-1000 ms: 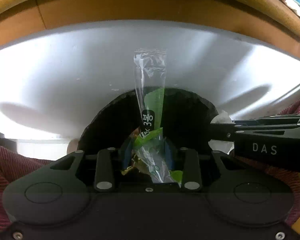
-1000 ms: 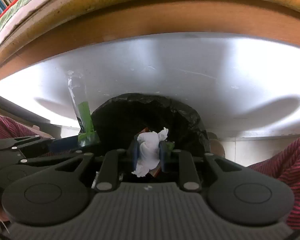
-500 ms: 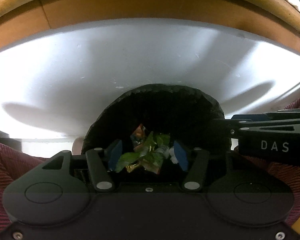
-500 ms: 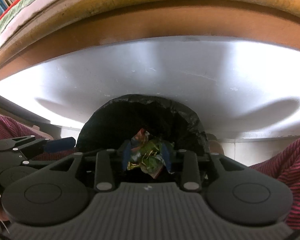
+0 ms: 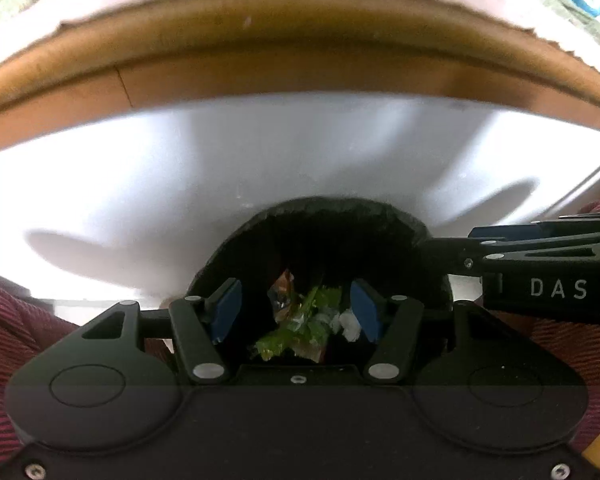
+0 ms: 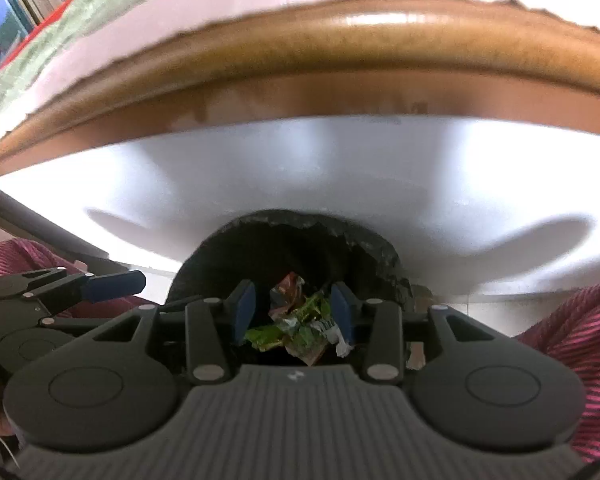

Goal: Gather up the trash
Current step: 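Open the left tool over the bin while the right tool releases the tissue, then move both open tools back up to the remaining snacks on the blanket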

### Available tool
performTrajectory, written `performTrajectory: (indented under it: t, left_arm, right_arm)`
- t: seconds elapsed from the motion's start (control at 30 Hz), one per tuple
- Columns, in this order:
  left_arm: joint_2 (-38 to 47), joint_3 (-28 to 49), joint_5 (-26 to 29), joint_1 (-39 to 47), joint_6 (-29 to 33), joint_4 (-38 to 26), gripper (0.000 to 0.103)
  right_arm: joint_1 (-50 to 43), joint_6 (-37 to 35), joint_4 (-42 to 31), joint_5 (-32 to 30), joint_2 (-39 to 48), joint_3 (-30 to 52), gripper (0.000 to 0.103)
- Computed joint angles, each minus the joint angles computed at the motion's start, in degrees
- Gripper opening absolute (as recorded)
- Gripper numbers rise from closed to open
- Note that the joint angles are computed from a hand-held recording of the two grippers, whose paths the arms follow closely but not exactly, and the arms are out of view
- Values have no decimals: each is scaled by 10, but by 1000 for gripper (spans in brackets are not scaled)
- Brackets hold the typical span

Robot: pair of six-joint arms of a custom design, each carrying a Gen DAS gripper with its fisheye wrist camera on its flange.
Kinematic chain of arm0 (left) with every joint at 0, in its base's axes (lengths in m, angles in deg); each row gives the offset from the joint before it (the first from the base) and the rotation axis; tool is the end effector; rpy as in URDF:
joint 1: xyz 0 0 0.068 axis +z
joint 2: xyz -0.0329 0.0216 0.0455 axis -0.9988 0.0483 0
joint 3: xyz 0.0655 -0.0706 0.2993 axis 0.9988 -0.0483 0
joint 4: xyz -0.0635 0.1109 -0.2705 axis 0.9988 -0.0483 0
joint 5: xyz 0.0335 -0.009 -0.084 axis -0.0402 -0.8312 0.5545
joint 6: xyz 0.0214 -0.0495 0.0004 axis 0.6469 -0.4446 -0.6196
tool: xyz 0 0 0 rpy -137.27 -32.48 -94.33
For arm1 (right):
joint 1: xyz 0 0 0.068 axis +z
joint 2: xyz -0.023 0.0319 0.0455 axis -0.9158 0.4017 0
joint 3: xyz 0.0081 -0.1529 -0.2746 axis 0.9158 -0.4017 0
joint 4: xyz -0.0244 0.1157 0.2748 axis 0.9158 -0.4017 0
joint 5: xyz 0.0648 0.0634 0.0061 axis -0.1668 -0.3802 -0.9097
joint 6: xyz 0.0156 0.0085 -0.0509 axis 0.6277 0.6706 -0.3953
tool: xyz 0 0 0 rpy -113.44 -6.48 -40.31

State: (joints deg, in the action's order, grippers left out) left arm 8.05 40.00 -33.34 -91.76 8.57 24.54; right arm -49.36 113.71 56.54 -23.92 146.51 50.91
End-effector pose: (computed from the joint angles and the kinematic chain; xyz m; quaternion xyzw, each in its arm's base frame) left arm 0.2708 -0.0268 0.1461 0.1411 0.9674 -0.0629 0.2007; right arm 0.2813 0.0897 0.1975 0.0525 0.9708 0.1296 0.1948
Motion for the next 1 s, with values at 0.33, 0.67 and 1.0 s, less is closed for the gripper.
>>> performTrajectory:
  t: [0.33, 0.67, 1.0]
  left_arm:
    - [-129, 45, 41, 29, 44, -78, 62]
    - [-155, 180, 114, 59, 59, -110, 86]
    - [10, 372, 78, 31, -3, -47, 91]
  right_arm:
    - [-24, -46, -40, -4, -96, 40, 62]
    - [-87, -117, -62, 2, -99, 157, 79]
    - [-158, -133, -70, -3, 23, 315, 82]
